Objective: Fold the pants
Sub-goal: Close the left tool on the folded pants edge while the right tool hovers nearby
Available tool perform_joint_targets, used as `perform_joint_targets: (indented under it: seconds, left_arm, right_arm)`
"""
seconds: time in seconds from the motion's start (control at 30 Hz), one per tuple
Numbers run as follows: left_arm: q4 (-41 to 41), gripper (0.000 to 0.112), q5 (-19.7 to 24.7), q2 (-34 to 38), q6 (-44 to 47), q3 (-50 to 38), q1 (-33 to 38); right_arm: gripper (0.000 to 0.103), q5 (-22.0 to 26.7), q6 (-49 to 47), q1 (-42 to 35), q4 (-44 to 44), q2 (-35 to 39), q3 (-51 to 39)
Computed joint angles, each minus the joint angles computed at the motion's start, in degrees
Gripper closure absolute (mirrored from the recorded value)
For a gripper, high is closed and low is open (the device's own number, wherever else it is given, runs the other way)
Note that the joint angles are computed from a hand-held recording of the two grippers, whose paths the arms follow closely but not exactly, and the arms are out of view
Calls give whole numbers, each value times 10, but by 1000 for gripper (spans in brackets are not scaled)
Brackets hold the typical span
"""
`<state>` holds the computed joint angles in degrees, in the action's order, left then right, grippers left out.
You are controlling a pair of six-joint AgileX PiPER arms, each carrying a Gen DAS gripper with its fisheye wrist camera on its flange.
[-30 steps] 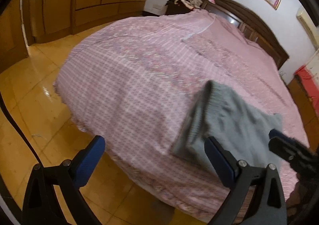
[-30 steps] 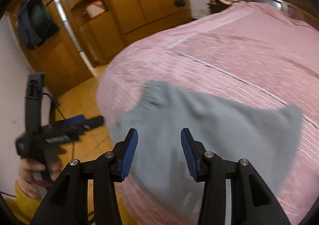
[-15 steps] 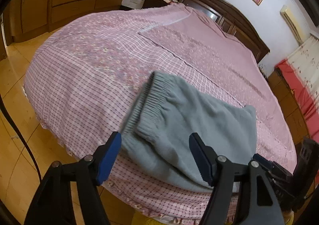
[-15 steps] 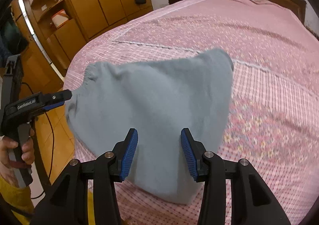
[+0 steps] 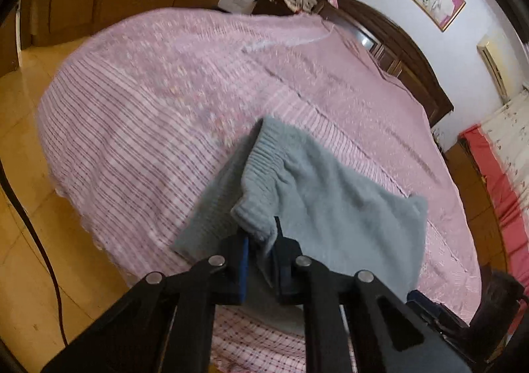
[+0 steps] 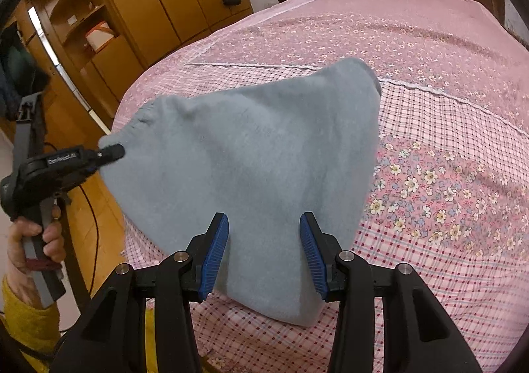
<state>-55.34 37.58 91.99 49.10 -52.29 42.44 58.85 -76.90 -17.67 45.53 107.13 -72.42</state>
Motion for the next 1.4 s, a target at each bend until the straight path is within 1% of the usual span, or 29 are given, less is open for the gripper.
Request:
perform_joint_targets:
  seconds: [0.07,0.17,0.23,0.27,0.3,0.33,0.37,0.4,0.43,0.47,0.57,0.6,0.7,0.77,0.83,0.93,0.97,1.0,1.07,1.13,1.17,1.27,1.33,1.37,1.4]
  left_arm:
    - [3,101,2,-5,8,5,11]
    - [14,100,-2,17,10,6,17]
    - [-2,97,2,47,25,7,23]
    - [-16,93,-2,58,38,10,25]
    - [-20,90,-4,61,42,11,26]
    - [-23,90,-2,62,45,10,28]
    - [-18,89,2,59,44,7,30]
    - [-14,85,2,53,44,8,31]
    - [2,82,-3,41,34,8,28]
    - [22,77,-12,29,21,8,25]
    - [76,75,-34,-18,-10,15,13]
    - [80,74,-34,-29,-6,19,14]
    - [80,67,-11,-52,8,7,6]
    - [60,66,1,-52,19,-6,-13]
    - [57,66,6,-39,2,-28,-45]
    - [17,67,11,-5,9,-59,-94]
    - [7,73,10,9,11,-71,-111]
    - [5,81,7,23,8,-83,-129]
    - [24,86,-3,56,-19,-111,-161]
    - [71,88,-29,85,-72,-133,-183]
    - [91,90,-44,96,-93,-139,-188]
    - [140,91,-93,123,-139,-149,-182]
    - [139,99,-100,141,-136,-158,-164]
    - [130,106,-91,155,-129,-168,-151]
    - [121,109,-84,163,-121,-174,-142]
  right_arm:
    - [57,-4,4,6,-5,4,-3]
    - [57,-12,13,15,-19,13,-4]
    - [57,-18,20,21,-30,17,-2]
    - [57,-21,20,22,-31,17,-1]
    - [57,-23,19,23,-31,15,1]
    - [57,-23,18,23,-30,14,2]
    - [57,-22,19,23,-29,14,1]
    - [57,-19,19,21,-28,14,-1]
    - [57,-14,20,19,-25,14,-4]
    - [57,-9,22,16,-23,15,-9]
    - [57,-6,20,5,-13,12,-15]
    - [57,-5,21,2,-10,13,-21]
    - [57,2,31,-2,-2,21,-48]
    - [57,7,49,-2,2,31,-75]
    - [57,19,67,-2,7,47,-110]
    - [57,28,105,2,15,77,-164]
    - [59,30,123,5,17,91,-187]
    - [62,32,133,9,17,99,-200]
    - [66,38,149,18,13,121,-233]
    - [67,34,154,32,6,144,-264]
    - [67,29,158,39,2,153,-274]
    - [67,13,192,63,-24,190,-320]
    - [68,5,215,77,-42,218,-353]
    - [72,-2,223,83,-48,228,-366]
    - [72,-8,226,86,-50,236,-374]
